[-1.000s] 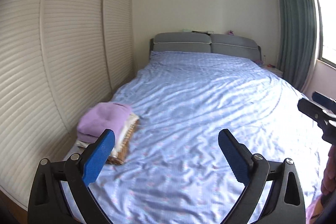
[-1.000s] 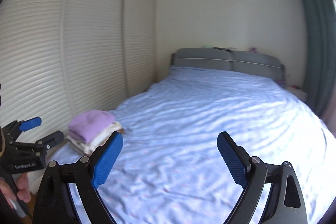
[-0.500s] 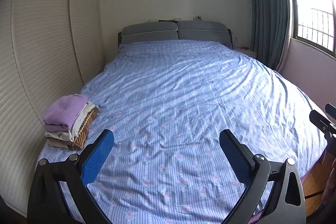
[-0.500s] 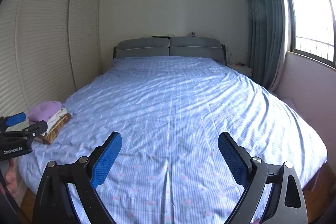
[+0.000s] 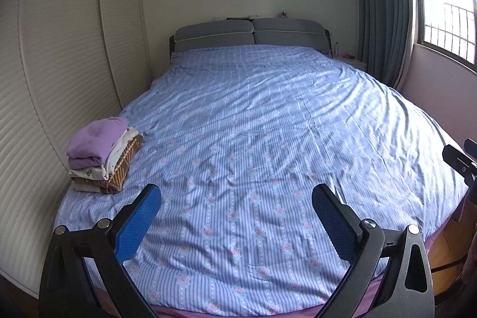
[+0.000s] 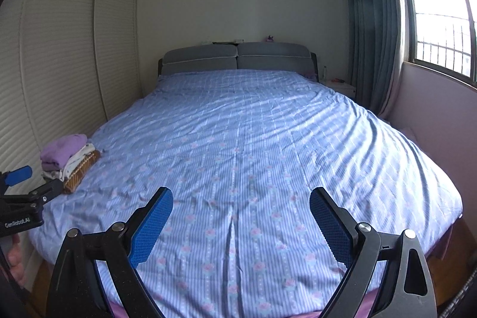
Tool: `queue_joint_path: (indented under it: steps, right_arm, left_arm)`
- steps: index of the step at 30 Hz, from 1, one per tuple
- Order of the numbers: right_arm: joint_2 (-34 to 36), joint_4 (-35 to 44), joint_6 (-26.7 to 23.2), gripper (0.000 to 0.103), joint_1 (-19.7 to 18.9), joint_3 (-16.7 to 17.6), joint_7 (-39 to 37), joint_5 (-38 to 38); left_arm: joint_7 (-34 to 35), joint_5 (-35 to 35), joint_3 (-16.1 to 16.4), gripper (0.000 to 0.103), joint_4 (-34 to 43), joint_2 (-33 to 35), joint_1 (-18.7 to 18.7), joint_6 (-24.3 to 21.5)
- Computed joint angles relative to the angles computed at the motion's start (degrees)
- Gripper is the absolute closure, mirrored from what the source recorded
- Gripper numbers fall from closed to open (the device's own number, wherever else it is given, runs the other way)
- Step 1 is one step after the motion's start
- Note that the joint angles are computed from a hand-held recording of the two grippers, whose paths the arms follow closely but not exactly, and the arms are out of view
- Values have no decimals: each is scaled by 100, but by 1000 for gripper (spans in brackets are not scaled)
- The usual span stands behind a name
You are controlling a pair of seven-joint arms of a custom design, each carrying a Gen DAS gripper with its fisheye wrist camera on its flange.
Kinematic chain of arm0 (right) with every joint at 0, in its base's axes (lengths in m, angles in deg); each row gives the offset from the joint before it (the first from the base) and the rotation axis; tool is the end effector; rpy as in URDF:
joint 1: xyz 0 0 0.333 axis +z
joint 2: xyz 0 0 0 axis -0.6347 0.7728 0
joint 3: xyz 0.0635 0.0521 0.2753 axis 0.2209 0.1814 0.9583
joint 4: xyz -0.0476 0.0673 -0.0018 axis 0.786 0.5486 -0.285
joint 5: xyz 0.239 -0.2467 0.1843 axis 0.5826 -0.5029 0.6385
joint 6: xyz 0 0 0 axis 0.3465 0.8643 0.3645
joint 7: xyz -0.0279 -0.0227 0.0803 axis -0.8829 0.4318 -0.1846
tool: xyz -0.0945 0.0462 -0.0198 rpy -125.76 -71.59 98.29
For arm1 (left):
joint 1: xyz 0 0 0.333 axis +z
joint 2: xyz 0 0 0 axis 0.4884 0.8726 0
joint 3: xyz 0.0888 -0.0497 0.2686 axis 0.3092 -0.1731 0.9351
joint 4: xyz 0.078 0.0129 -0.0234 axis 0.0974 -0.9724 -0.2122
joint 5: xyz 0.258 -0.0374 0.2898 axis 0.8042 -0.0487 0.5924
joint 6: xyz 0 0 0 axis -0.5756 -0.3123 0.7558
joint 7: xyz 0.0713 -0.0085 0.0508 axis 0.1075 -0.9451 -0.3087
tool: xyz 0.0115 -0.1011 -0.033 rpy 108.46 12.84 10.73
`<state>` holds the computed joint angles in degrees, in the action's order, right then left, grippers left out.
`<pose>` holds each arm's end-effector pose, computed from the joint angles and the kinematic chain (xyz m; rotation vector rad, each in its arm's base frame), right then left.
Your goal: Fold small clothes
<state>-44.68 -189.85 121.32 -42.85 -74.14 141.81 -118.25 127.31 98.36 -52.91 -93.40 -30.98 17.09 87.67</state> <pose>0.4439 0.0979 0.5091 -1.1951 1.9404 -1.1572 0.4652 -0.2788 0.5238 -1.2192 2.0536 -1.0373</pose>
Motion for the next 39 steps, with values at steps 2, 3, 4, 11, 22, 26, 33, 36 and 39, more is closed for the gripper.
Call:
queue_joint_path:
  steps: [2,3,4,11,22,26,33,36,39]
  right_arm:
    - [9,10,-25,9,15,10,5,24]
    - [13,8,-36,9,30,5,-10,54]
    - [14,2,-23,9,42,-4,-24,75]
    - [78,25,48,9,63,21,-89,88]
    - [153,72,180,9,55,-17,-55,75]
    - [141,60,185,9,41,-8,-38,52]
    - [159,32,371,9,12,-59,-146,199]
    - [150,25,376,9,-25,-26,-148,206]
    - [131,1,373,9,-62,9,-95,163]
  left_arm:
    - [-7,-17,12,0,-35,-43,0,-27]
    - [-28,-11,6,0,-53,-61,11,-32]
    - [12,-68,41,0,-66,-68,-25,-37]
    - [42,-130,38,0,-108,-85,-9,-60]
    - [26,-154,46,0,-151,-99,17,-55]
    - [136,-264,110,0,-178,-116,-54,-65]
    - [139,-287,81,0,-200,-129,-25,-38]
    - [166,-316,97,0,-199,-130,-46,-50]
    - [181,-328,99,0,-202,-137,-52,-54]
